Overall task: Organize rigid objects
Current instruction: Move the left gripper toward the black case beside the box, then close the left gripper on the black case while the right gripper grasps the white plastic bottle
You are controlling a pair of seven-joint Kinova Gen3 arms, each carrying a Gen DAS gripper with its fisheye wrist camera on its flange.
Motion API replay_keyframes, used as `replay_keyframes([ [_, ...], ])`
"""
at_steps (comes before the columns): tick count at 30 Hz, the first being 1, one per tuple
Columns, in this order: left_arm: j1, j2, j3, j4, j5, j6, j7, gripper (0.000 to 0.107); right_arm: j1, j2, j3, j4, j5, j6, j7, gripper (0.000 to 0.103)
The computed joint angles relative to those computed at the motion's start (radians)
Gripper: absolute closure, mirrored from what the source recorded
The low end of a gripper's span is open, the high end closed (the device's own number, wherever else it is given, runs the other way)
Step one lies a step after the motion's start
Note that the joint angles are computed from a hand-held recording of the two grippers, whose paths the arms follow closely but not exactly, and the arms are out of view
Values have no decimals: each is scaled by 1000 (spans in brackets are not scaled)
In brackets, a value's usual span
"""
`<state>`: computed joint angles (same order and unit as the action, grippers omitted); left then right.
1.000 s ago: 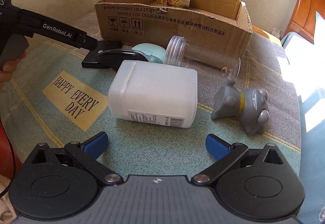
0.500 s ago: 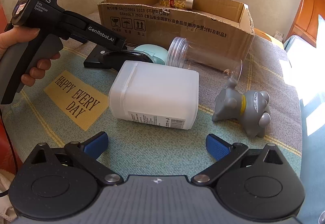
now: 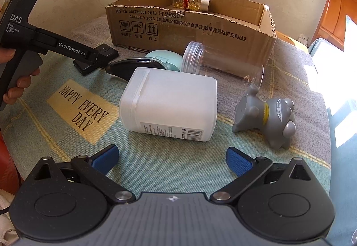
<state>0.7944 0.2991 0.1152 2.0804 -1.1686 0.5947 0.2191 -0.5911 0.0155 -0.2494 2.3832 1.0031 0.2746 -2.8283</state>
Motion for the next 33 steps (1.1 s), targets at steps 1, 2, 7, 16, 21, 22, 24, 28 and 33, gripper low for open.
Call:
replay_keyframes([
  [1, 5, -3, -2, 8, -22, -10, 7, 7, -1, -2, -1, 2, 7, 1, -9, 0],
  [2, 10, -4, -3, 15, -49, -18, 17, 10, -1, -2, -1, 3, 6, 1, -9, 0],
  [7, -7, -16, 2, 42, -168, -82, 97, 39, -1, -2, -2, 2, 13, 1, -16, 0],
  [16, -11, -37, 49, 50, -110, -36, 87, 56, 1, -6, -6, 18, 95, -12, -95, 0],
  [21, 13, -62, 70, 72, -64, -2, 91, 56, -1, -6, -12, 17, 102, -7, -112, 0],
  [22, 16, -64, 74, 74, -57, 4, 93, 56, 0, -3, -11, 12, 86, -5, -96, 0],
  [24, 21, -66, 81, 73, -46, 14, 93, 56, -4, 6, -10, 1, 81, 0, -93, 0],
  [28, 30, -66, 86, 74, -42, 21, 100, 56, -17, 37, 4, -34, 58, 1, -59, 0],
  [33, 28, -76, 91, 82, -34, 9, 83, 56, -38, 66, 35, -88, -43, -2, 60, 0],
])
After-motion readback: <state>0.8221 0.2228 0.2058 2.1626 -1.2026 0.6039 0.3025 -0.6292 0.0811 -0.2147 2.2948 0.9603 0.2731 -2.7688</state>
